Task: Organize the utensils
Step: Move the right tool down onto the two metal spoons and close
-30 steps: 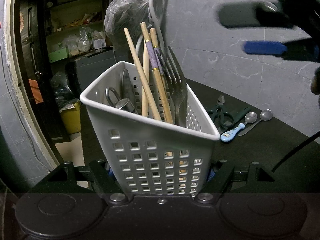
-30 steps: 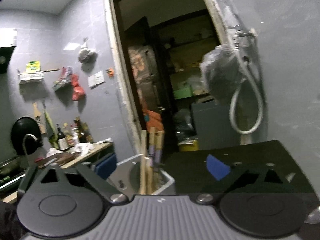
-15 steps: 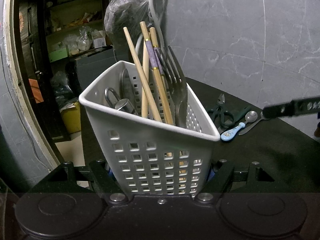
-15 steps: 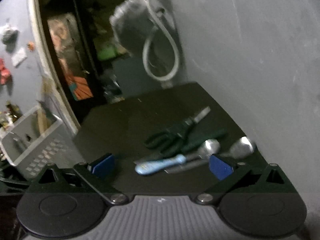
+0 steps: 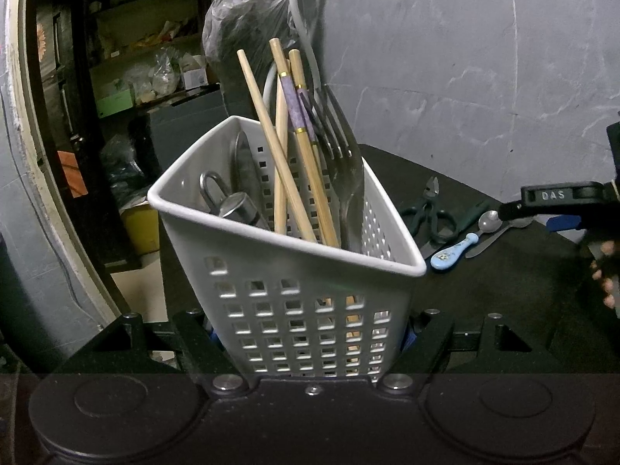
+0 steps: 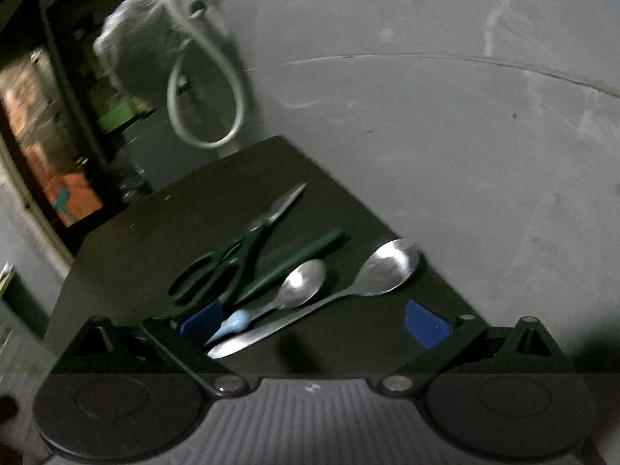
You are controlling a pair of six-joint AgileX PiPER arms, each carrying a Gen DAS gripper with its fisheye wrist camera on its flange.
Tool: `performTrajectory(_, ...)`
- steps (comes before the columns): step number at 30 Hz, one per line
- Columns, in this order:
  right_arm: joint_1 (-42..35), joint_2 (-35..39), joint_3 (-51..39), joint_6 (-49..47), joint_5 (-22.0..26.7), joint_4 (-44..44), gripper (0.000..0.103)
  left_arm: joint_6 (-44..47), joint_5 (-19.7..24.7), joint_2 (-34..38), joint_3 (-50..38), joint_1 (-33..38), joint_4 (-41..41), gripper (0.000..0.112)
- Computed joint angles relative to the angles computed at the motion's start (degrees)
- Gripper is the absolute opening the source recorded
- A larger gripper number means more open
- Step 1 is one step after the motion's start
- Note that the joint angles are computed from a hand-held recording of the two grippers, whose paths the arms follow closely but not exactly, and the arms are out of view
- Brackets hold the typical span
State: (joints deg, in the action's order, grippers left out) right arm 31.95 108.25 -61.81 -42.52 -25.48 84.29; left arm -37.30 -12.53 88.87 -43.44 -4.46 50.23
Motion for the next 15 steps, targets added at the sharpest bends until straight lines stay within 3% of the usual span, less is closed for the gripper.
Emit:
performTrajectory(9,-1.4,7.1,-7.3,2.9,-4.3,3.8,0.102,-0.3,2.0,0.3,-1.2,-1.2,-0.2,0.078)
performTrajectory(15,-1.4,11.6,-13.1,1.2,-7.3,6.7,0.094,-0.2,2.6,0.2,-1.3,-1.6,-0.4,0.078)
